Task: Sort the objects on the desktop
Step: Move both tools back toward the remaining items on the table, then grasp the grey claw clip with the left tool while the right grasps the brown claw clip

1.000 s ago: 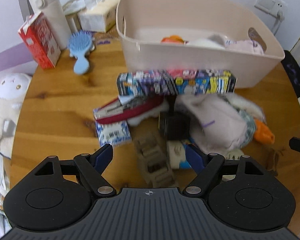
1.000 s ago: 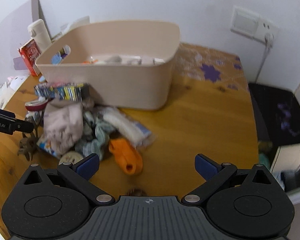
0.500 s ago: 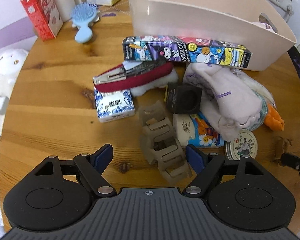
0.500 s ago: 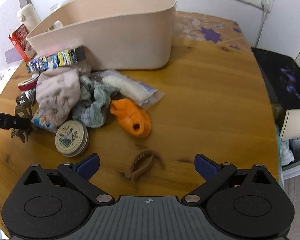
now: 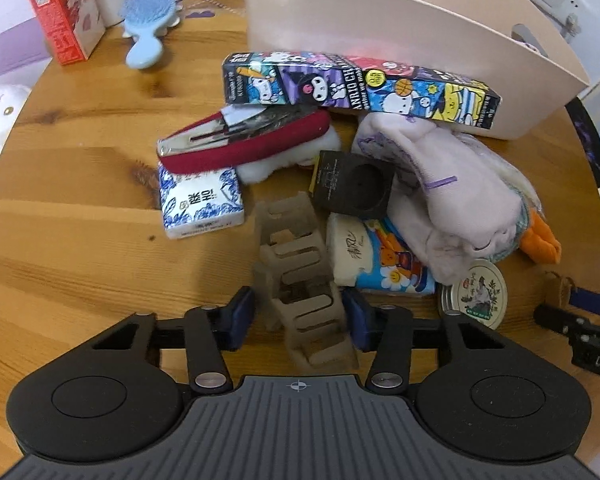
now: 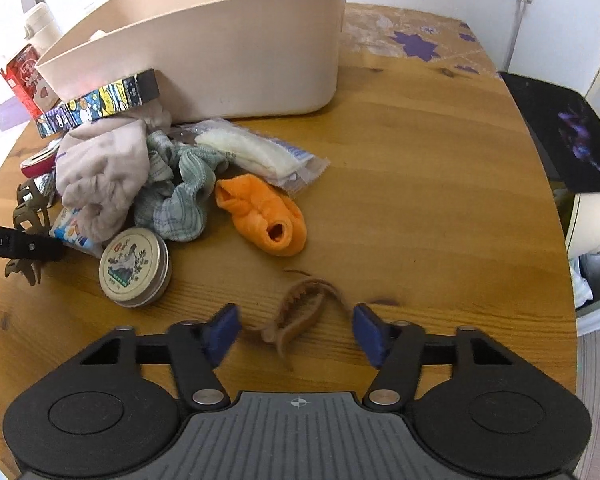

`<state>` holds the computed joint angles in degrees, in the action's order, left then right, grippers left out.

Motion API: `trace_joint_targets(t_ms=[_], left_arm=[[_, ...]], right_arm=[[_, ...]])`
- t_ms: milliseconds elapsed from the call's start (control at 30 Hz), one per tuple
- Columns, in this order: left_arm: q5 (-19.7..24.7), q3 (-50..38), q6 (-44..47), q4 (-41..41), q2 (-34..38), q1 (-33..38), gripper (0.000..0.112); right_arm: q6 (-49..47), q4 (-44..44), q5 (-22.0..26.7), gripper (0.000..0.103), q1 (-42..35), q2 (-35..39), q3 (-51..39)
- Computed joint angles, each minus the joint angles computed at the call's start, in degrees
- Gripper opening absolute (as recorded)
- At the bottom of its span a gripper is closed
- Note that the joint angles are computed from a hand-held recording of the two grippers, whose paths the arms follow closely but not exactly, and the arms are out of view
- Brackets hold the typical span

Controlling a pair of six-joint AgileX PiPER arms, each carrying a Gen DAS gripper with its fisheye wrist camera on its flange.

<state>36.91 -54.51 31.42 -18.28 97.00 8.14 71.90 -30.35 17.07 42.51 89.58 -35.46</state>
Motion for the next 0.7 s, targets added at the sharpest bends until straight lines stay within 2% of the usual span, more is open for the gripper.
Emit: trace_joint_targets(t_ms=[100, 233, 700], left_arm=[[0.4, -0.1, 0.8, -0.7, -0.1, 0.6, 0.044], [1.1, 0.1, 3.9, -2.3, -1.0, 1.9, 0.031], [2.2, 1.8, 4.7, -2.4, -4.4, 4.1, 0.031]], right_arm=[[1.4, -1.4, -0.8, 0.057, -0.1, 0.0, 0.4], [6.2, -5.6, -0.6, 0.057, 0.6, -0.3, 0.8], [13.4, -12.9, 1.7, 0.057, 2.4, -4.2, 0.8]])
